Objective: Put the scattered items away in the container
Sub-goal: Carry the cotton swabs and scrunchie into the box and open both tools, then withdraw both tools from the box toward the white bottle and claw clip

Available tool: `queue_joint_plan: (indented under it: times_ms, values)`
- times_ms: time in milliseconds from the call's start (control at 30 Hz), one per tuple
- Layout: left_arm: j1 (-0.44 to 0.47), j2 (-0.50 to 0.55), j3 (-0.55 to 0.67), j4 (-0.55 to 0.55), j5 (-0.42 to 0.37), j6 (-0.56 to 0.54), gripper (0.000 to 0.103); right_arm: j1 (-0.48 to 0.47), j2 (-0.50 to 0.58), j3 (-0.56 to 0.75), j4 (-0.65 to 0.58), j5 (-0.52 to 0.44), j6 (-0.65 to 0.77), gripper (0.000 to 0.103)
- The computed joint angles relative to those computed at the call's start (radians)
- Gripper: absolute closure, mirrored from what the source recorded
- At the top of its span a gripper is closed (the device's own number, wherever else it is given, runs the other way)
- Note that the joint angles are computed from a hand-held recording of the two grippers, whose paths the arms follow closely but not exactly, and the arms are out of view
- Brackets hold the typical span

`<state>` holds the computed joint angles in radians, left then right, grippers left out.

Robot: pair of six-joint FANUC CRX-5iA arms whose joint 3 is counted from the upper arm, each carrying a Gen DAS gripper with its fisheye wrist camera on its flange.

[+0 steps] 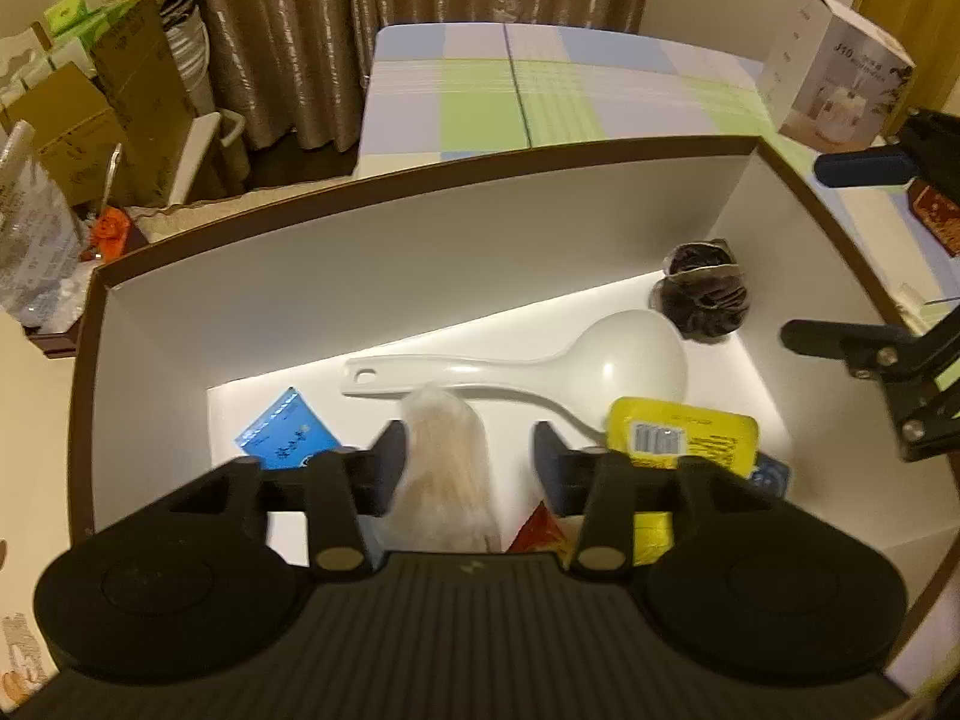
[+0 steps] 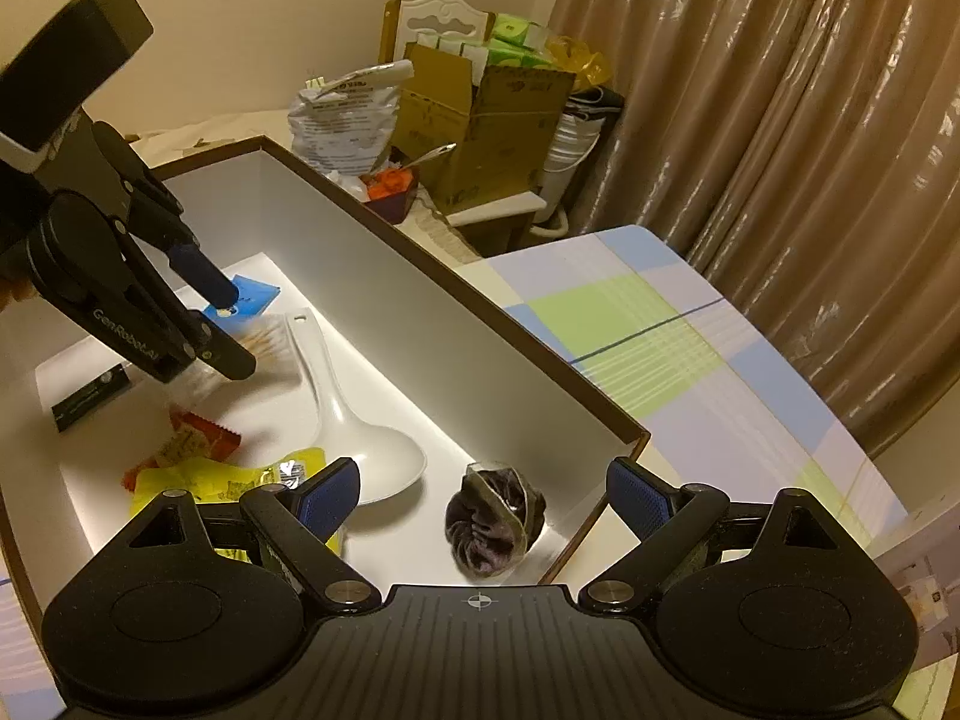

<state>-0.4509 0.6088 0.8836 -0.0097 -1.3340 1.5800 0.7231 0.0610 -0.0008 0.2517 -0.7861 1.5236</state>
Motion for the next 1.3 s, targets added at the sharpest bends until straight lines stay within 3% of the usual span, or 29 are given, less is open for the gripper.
queue_joint_plan:
  times_ms: [333, 500, 700, 1300]
  values:
    - [-0.005, -0.032, -0.022, -0.030, -0.025, 0.042, 0.046, 0.002, -0.012, 0.024, -0.071, -0.034, 0.067, 0.009]
    - [-0.016, -0.054, -0.028, -0.060, -0.042, 0.070, 0.029, 0.007, -0.021, 0.022, -0.079, -0.047, 0.070, 0.009]
    - [-0.033, -0.083, -0.041, -0.089, -0.043, 0.088, 0.023, 0.012, -0.035, 0.013, -0.076, -0.056, 0.052, 0.009]
    - [-0.080, -0.176, -0.098, -0.149, -0.005, 0.126, 0.018, 0.037, -0.103, -0.044, -0.041, -0.034, -0.031, 0.009]
